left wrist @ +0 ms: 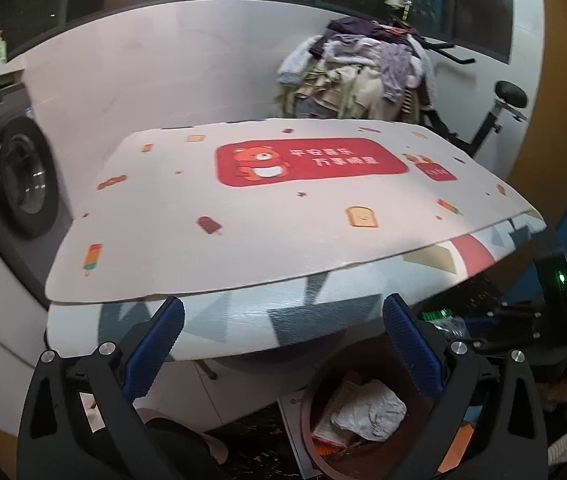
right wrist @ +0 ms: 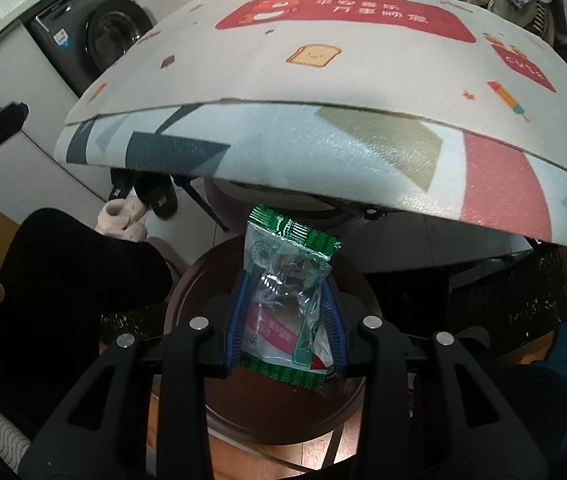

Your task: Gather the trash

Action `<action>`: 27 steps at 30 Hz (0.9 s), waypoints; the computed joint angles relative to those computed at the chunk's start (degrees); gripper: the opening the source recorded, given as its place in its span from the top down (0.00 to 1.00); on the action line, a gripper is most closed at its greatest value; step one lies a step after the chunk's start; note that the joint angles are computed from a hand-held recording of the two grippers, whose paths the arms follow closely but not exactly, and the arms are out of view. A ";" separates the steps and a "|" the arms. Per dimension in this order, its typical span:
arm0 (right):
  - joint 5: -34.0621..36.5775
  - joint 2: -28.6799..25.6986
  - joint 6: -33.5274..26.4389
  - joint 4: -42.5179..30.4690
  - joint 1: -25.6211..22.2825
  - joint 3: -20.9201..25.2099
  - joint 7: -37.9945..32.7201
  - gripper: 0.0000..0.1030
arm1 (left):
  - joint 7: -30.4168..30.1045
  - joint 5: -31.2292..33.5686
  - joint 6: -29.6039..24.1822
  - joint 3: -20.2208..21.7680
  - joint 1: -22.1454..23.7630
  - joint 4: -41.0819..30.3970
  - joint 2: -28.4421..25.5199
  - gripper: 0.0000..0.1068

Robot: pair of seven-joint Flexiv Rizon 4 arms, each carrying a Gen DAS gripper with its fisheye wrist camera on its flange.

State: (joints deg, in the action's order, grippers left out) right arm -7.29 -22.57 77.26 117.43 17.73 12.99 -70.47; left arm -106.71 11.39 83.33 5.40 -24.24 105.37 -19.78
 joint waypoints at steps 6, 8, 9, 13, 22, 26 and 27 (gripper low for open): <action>-0.76 -0.24 -0.96 -0.17 0.58 -0.41 0.10 0.61 | -6.20 5.37 -2.72 5.50 -4.42 -2.54 -0.51 0.09; -1.02 -0.28 -1.12 -0.17 0.83 -0.70 0.48 0.57 | -10.23 10.33 -5.24 7.97 -6.81 -4.54 -0.60 0.09; -1.19 -0.26 -1.06 -0.11 0.94 -0.90 0.68 0.55 | -11.25 11.82 -5.67 7.94 -6.82 -4.92 -0.55 0.09; -3.09 0.06 -0.50 0.55 2.29 -2.89 2.98 0.25 | -15.55 17.30 -7.86 7.62 -6.93 -6.40 -0.29 0.09; -11.79 1.35 2.70 3.20 5.98 -9.50 12.50 0.06 | -19.49 21.69 -7.83 3.37 -3.32 -6.43 0.68 0.09; -18.90 2.90 5.40 5.09 8.74 -14.87 18.82 0.06 | -19.57 20.46 -6.39 2.26 -1.90 -5.91 1.22 0.09; -22.02 3.56 6.31 5.87 10.11 -17.31 21.30 0.06 | -19.28 20.26 -6.42 2.11 -1.79 -6.02 1.33 0.09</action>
